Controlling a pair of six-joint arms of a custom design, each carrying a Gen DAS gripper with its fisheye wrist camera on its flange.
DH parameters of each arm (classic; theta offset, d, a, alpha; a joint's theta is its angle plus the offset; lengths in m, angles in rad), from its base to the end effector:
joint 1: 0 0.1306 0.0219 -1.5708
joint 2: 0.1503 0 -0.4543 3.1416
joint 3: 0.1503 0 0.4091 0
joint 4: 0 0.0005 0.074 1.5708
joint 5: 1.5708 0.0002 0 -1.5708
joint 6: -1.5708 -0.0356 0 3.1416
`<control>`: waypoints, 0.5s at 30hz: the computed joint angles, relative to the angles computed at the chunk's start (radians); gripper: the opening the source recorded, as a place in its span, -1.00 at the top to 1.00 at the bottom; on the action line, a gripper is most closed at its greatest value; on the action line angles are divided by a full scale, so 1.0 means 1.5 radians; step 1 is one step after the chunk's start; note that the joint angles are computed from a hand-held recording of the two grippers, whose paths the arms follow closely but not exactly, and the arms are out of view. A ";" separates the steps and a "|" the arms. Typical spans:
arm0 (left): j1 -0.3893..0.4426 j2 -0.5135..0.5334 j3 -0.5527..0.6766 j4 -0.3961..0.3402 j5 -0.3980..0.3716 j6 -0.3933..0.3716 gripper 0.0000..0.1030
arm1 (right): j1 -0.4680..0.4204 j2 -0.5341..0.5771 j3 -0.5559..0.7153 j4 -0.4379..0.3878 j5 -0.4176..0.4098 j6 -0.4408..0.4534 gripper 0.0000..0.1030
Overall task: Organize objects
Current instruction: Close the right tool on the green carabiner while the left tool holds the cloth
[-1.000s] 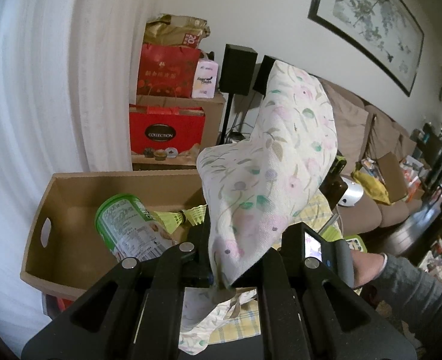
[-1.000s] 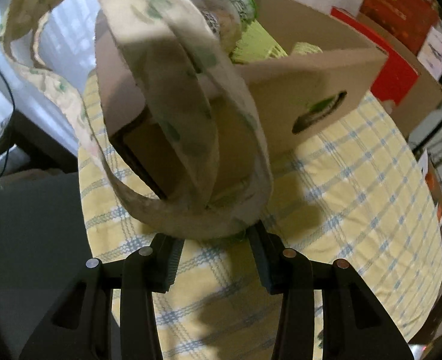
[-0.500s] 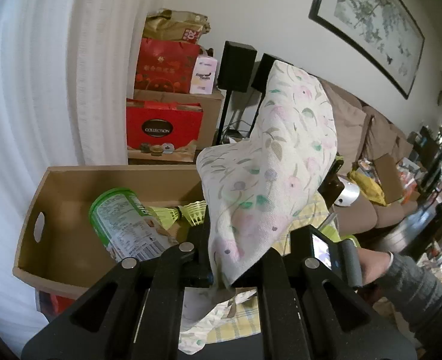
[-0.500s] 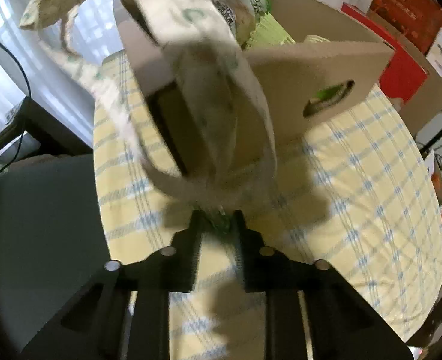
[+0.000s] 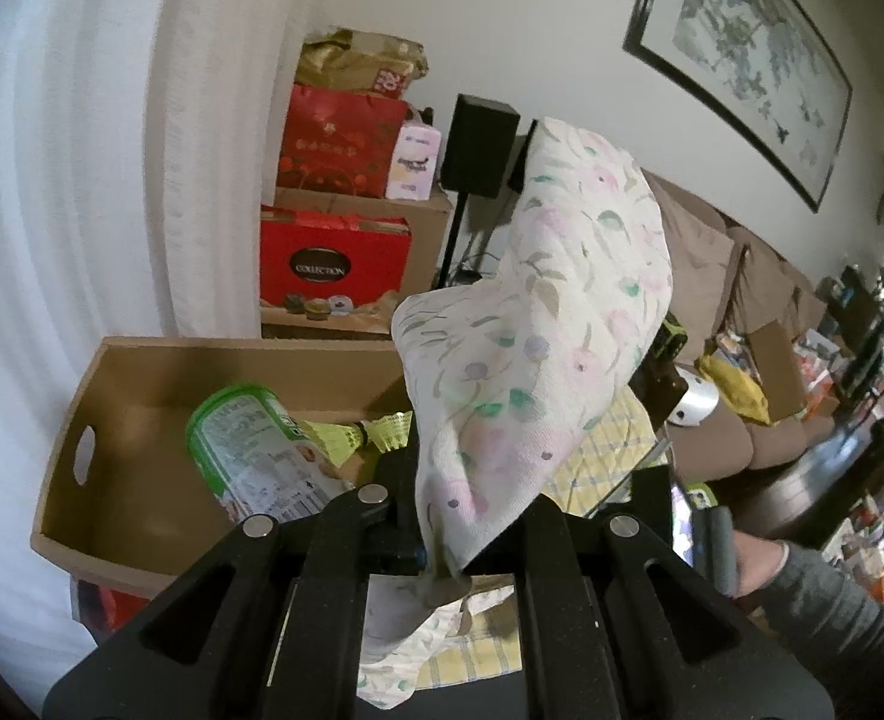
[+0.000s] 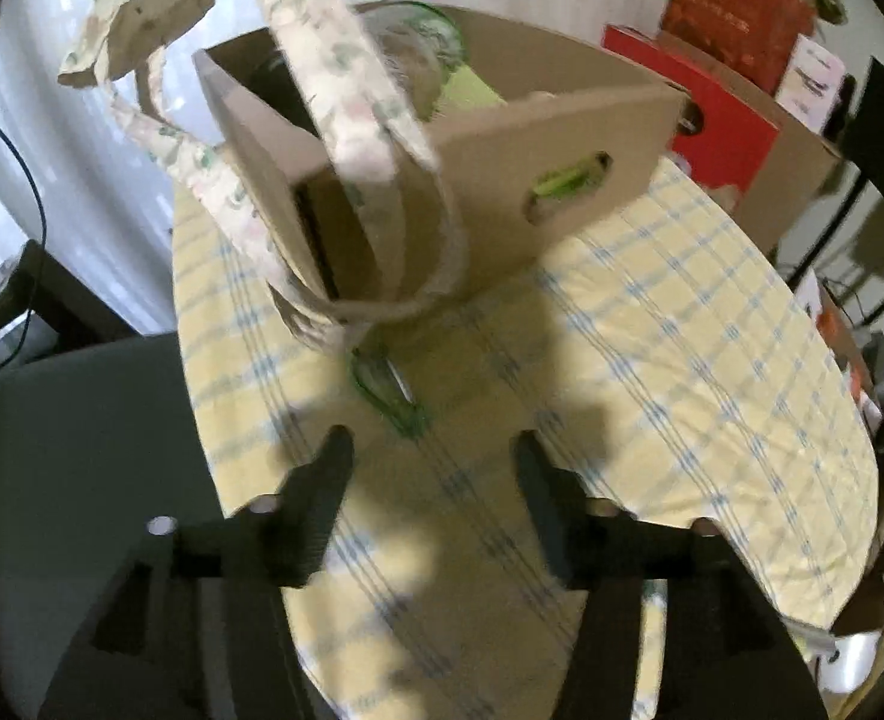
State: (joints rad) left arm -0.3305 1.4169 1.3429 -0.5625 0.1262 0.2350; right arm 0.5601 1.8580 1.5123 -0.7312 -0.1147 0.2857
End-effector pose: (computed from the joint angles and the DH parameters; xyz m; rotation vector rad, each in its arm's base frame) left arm 0.4865 -0.1722 0.4895 0.1781 2.2318 -0.4507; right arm 0.5496 0.3489 0.3071 -1.1257 2.4077 0.2428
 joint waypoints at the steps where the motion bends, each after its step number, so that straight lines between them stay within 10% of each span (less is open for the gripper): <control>1: 0.002 -0.002 0.000 0.000 -0.003 0.000 0.89 | 0.003 0.007 0.007 -0.002 -0.002 0.005 -0.12; 8: 0.007 -0.002 0.002 -0.003 0.001 -0.002 0.89 | 0.045 0.038 0.026 0.006 0.004 -0.001 0.03; 15: 0.006 0.002 -0.001 -0.003 0.008 0.002 0.89 | 0.055 0.040 0.015 0.018 -0.013 -0.009 0.60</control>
State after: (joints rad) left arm -0.3221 1.4204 1.3421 -0.5670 0.1379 0.2380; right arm 0.6427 1.9179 1.5349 -0.7047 -0.1337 0.2729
